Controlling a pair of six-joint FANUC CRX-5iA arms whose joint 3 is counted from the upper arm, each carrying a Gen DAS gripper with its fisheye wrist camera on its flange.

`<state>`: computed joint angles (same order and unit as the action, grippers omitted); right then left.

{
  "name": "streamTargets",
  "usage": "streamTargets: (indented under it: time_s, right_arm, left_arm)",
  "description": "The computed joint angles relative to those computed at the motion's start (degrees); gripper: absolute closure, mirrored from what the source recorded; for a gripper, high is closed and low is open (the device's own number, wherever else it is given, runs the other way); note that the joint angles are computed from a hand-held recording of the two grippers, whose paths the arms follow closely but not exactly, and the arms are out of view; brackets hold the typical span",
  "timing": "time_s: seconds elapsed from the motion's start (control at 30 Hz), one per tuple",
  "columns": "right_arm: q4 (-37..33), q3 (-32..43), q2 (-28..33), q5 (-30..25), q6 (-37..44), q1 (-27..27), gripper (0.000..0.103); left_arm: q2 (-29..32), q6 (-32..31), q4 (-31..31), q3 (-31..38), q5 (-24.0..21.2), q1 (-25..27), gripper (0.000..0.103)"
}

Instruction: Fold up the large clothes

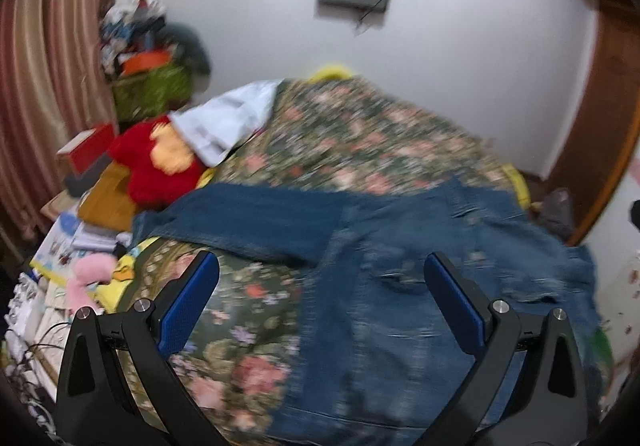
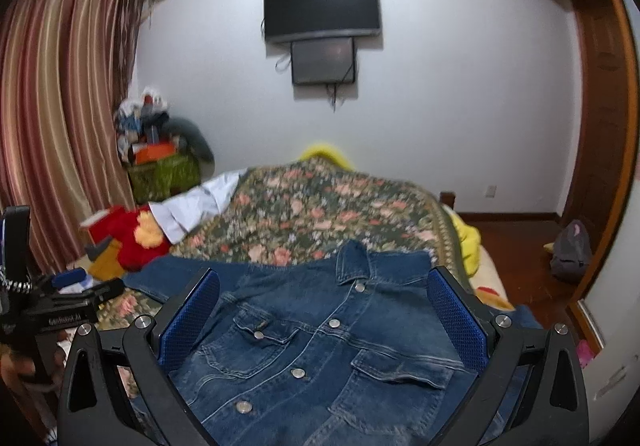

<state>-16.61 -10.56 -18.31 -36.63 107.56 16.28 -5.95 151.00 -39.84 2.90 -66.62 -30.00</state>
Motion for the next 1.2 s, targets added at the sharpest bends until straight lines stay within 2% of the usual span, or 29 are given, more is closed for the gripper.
streamTargets:
  time_s: [0.1,0.3,0.4,0.47,0.53,0.67,0.73,0.83,0.87,0.93,1.1,1.13,1.2]
  right_arm:
    - [3.22,2.23,5.65,-0.86,-0.77,2.47,0.000]
    - [5.75,9.84,18.12,-7.29,-1.10,5.94,0.000]
    - [6.11,14.54,24.10,-12.03,-0.86,7.58,0.000]
    - [5.29,18.60,28.43,-16.45,-0.03,8.34,0.000]
    - [5.90,21.47,32.31,-18.45,-0.64,9.28,0.000]
    - [6.74,28.30,40.49,-24.71,-2.40,10.52,0.000]
    - [6.59,31.37,43.92,-27.30,-3.41,10.84,0.000]
    - [6.60,34.00,46.95,-29.10,-3.80,11.34,0.000]
    - [6.97,34.35,47.63,-28.92,-3.37,11.63,0.000]
    - [8.18,34.33,48.38,-28.13,-3.21,12.43,0.000]
    - [9.01,33.85,49.05,-26.57,-1.91,13.51,0.000]
    - [9.11,33.48,48.90,-26.19,-1.53,13.70,0.000]
    - [9.24,32.62,48.44,-25.37,-0.83,13.96,0.000]
  left_arm:
    - [1.47,-3.82,3.19,-0.86,-0.92,5.35,0.000]
    - [1.16,-11.76,16.66,-7.72,7.07,18.78,0.000]
    - [2.17,-16.51,22.91,-9.74,8.80,24.03,0.000]
    - [3.19,-19.28,27.26,-11.14,10.17,27.59,0.004]
    - [3.91,-19.78,29.24,-11.91,10.88,29.52,0.004]
    - [3.62,-24.23,38.75,-17.39,17.82,35.43,0.006]
    - [4.02,-23.92,38.29,-17.50,19.07,36.11,0.006]
    - [6.48,-23.97,35.18,-14.53,17.21,35.70,0.006]
    - [6.93,-25.40,37.02,-15.14,18.52,36.50,0.006]
    - [8.40,-25.77,38.24,-14.61,18.39,37.49,0.006]
    - [10.27,-24.29,37.18,-13.23,19.53,38.69,0.007]
    - [10.44,-23.18,36.64,-13.04,19.67,38.91,0.010]
    - [11.20,-19.29,33.12,-11.12,18.05,38.65,0.024]
